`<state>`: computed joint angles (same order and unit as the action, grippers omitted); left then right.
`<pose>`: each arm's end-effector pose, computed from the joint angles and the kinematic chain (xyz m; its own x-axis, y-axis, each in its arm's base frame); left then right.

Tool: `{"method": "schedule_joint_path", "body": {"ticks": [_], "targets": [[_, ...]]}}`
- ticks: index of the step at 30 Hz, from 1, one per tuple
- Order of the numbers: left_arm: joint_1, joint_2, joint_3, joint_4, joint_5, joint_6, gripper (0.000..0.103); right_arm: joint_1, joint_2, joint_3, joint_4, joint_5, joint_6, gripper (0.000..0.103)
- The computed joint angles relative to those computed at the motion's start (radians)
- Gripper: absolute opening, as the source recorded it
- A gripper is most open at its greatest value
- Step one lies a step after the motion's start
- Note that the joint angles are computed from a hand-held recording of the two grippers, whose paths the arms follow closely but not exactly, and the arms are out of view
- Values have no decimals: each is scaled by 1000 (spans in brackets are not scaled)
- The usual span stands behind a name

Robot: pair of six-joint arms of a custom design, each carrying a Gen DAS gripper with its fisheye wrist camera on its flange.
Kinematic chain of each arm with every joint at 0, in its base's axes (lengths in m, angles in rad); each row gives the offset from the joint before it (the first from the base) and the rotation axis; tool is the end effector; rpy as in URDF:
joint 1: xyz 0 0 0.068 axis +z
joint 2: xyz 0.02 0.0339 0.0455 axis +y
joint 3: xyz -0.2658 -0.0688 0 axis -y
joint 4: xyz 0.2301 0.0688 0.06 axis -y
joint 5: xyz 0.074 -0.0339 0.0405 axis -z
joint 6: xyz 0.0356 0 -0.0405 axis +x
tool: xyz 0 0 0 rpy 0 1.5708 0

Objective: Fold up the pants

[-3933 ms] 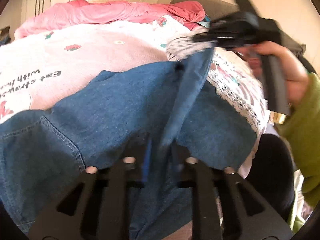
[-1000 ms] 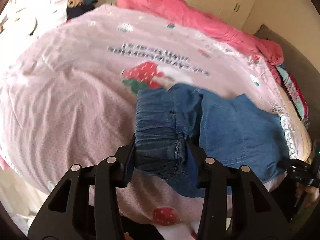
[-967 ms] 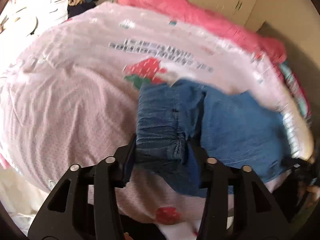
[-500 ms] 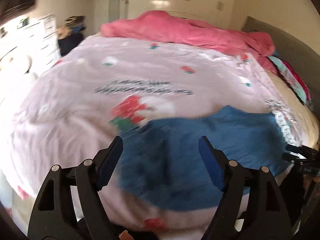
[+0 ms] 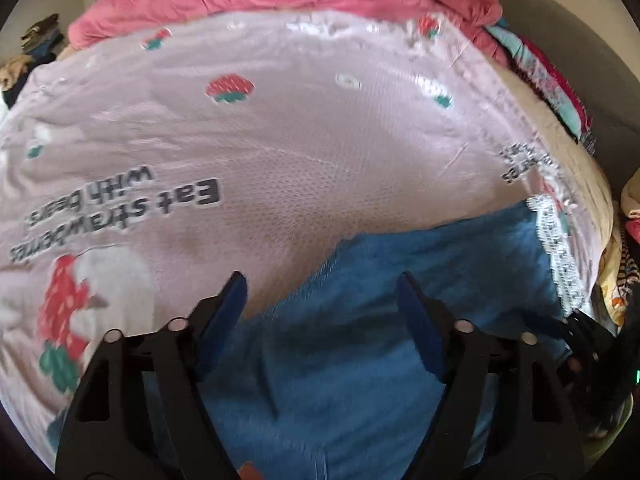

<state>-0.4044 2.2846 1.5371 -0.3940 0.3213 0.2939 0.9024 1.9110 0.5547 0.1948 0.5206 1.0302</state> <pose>0.4078 -0.1868 0.1040 -0.6569 0.5801 -0.4816 0.7151 0.6817 -0.1543 0.1738 0.1915 0.0558 -0.7712 0.2236 -0.5961 0.2002 0.9740 0.1064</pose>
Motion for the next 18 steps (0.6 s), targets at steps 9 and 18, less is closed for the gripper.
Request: {"method": "schedule_joint_path", "body": {"ticks": [9,18], "targets": [[-28,156,154,-75,53,-19,49,1,19,-59,120,6,-4,74],[-37,5,-57,190,77,-64,4,10,9,-74,134,6,7,76]]}}
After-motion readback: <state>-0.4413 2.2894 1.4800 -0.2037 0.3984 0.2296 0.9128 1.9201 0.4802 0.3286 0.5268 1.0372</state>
